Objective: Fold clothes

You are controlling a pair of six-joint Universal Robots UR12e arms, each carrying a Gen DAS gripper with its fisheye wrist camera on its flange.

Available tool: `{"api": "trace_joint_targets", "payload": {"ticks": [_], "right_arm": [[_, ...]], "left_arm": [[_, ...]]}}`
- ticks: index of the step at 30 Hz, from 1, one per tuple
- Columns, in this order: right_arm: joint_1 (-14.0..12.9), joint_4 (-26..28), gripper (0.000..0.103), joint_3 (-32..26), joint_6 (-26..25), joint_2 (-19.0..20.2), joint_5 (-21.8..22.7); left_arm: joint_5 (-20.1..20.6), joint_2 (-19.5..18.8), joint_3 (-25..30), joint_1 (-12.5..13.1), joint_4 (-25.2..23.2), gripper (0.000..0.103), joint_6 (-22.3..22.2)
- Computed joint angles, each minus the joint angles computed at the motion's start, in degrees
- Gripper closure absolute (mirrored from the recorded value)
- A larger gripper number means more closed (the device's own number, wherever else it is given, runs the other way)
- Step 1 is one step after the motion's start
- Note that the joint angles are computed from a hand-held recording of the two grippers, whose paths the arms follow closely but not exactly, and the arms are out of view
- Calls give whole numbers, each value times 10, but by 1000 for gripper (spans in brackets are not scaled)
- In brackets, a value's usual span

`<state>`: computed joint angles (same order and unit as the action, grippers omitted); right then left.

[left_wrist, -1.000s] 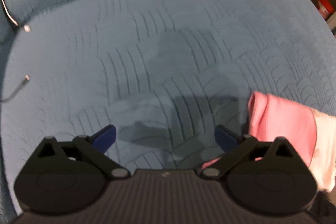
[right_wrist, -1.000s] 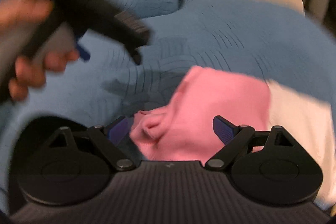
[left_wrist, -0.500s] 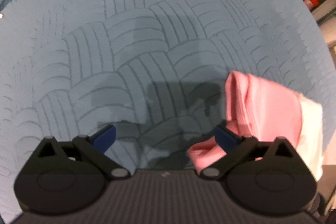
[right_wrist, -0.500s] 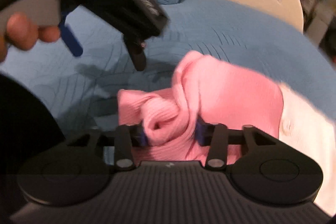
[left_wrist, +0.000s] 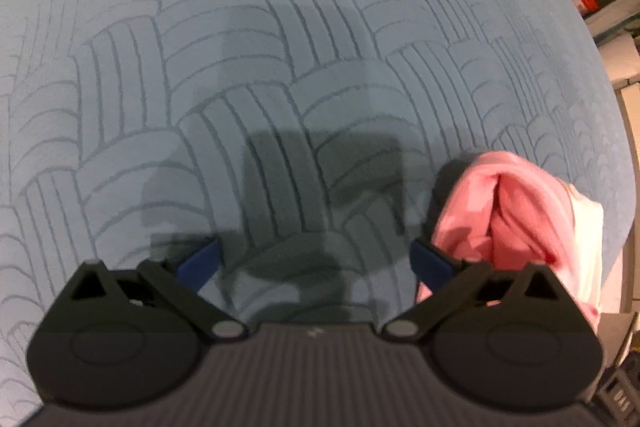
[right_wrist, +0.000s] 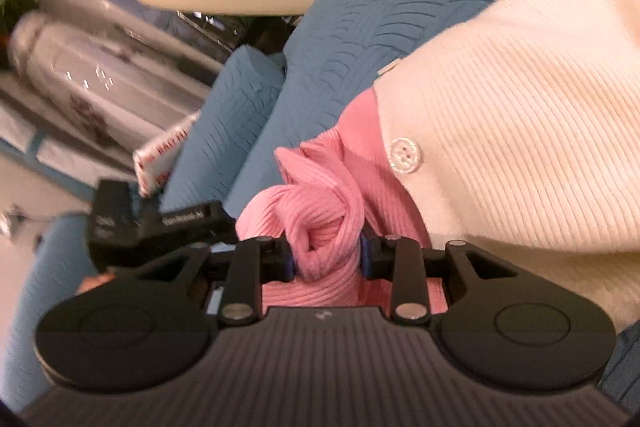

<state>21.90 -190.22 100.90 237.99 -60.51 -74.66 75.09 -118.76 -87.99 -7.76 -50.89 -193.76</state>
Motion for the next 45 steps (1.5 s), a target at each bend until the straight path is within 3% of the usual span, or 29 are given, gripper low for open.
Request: {"api": "trace_joint_targets", "payload": {"ticks": [2,6,8,12,14,18,22,30,32,36,37,40,42,44,45], "right_arm": [[-4,-35,71,12,41,2,6],[-4,-47,71,22,49,-3,7],[-7,-50,70,25,48,-4,12],[-9,-51,70,21,39,1,19],[-11,-52,70,21,37,1,24],[-13,-59,70,27,38,0,34],[-15,-63,70,28,35,-1,44],[-10,-62,68,10,1,8,57],[-5,-49,58,-1,-36,10,57],[9,11,52,-28,-183,1,73],[10,1,48,-25,-203,-4,74],[6,-62,32,-12,-203,-11,79],[4,-91,28,-8,-186,-9,73],[2,-77,25,-12,-186,-8,71],[4,-40,25,-21,-195,-5,66]], "left_arm": [[-21,-2,-3,5,9,0,-2],[-69,1,-30,17,81,0,-44],[-146,1,-49,32,127,0,-61],[-321,-16,-65,55,158,0,-112],[-370,-28,-66,58,171,0,-142],[-430,-53,-60,56,213,0,-175],[-443,-74,-38,45,203,0,-145],[-475,-87,-9,40,99,0,-27],[-469,-86,-5,37,76,0,-1],[-471,-85,-3,38,57,0,17],[-473,-85,-2,38,49,0,23],[-476,-85,2,40,24,0,40],[-479,-84,0,42,20,0,39],[-481,-84,-2,44,16,0,39],[-479,-84,-1,44,17,0,39]]}}
